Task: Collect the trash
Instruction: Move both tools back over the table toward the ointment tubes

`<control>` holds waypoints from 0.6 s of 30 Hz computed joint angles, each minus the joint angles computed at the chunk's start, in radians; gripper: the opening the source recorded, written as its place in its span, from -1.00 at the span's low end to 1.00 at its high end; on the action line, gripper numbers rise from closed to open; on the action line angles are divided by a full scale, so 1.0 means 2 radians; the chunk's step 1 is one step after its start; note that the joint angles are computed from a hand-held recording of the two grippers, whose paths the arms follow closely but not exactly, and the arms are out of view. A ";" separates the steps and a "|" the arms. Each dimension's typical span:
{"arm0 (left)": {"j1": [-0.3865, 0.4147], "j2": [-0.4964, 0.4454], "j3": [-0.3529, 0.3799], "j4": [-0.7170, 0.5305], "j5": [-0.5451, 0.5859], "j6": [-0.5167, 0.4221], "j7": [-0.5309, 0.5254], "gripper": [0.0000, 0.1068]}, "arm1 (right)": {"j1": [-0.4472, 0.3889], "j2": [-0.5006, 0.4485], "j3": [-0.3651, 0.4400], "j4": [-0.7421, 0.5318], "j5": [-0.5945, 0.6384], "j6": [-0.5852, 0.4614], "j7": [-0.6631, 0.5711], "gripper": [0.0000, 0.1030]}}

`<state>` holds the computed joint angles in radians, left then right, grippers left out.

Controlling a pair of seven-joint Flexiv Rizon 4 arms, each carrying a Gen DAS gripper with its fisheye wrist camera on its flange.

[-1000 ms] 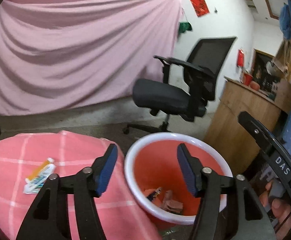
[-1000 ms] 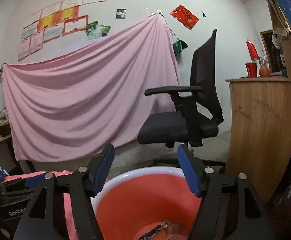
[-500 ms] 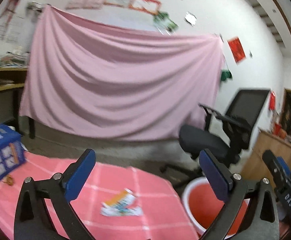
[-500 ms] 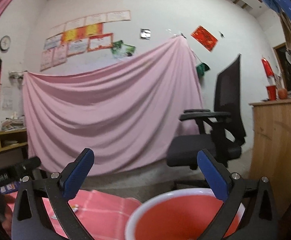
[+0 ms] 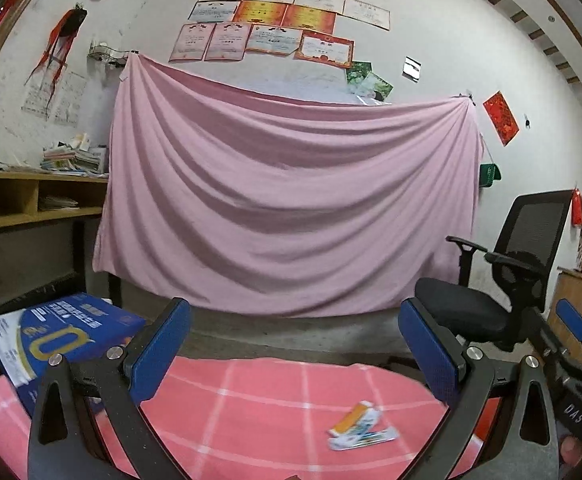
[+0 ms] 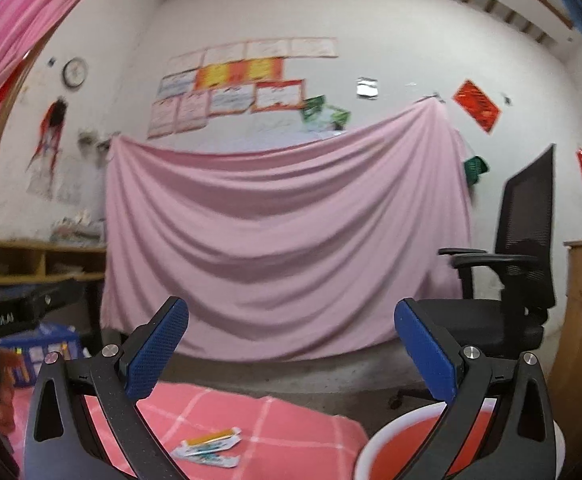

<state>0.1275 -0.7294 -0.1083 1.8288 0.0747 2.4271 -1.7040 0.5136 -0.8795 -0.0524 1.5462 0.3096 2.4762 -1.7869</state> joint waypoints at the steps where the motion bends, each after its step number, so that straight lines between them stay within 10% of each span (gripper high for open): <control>1: 0.003 -0.002 0.001 0.000 0.003 0.000 0.000 0.90 | 0.005 -0.002 -0.004 -0.003 0.004 -0.012 -0.008 1.00; 10: 0.032 -0.019 -0.009 -0.016 0.021 -0.078 0.003 0.90 | 0.040 0.001 -0.054 -0.020 0.025 -0.180 -0.018 1.00; 18: 0.039 -0.018 -0.034 -0.039 -0.013 -0.233 0.058 0.89 | -0.011 0.013 -0.018 -0.035 -0.069 -0.370 0.059 0.88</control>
